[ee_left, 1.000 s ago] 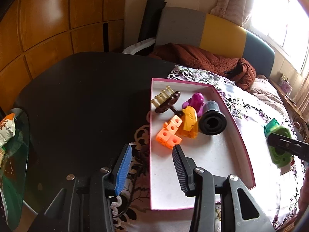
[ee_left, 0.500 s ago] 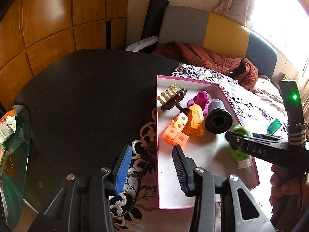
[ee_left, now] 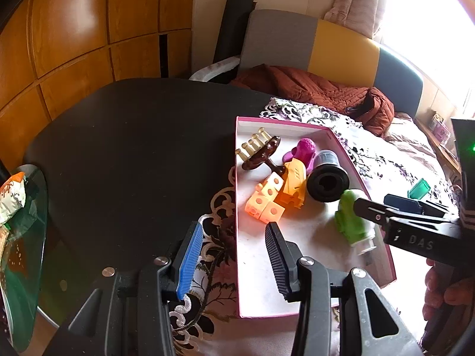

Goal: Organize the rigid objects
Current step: 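Withdraw both tools from the tray toward the remaining objects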

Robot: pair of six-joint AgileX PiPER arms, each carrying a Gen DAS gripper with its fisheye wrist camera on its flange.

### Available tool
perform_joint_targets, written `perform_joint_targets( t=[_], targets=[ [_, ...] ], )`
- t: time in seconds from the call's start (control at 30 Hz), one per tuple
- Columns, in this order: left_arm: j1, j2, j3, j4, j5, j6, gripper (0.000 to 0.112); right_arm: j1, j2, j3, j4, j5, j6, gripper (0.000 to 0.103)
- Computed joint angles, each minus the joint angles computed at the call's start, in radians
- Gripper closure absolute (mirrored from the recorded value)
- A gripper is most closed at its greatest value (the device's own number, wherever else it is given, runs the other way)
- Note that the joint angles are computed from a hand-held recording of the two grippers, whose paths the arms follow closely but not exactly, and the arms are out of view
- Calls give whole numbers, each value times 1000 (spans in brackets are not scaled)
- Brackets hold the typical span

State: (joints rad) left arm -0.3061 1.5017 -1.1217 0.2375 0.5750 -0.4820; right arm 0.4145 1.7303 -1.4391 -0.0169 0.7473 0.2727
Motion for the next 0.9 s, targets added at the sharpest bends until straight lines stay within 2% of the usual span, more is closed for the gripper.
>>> perform_joint_targets(
  t=[0.43, 0.7, 0.9],
  targets=[
    [-56, -5, -21, 57, 26, -29, 68, -71, -156, 118, -72, -28, 3, 19],
    [-98, 0, -40, 84, 44, -41, 68, -205, -240, 172, -105, -10, -58, 14],
    [-136, 13, -63, 98, 61, -45, 68, -354, -286, 217, -138, -10, -115, 11]
  ],
)
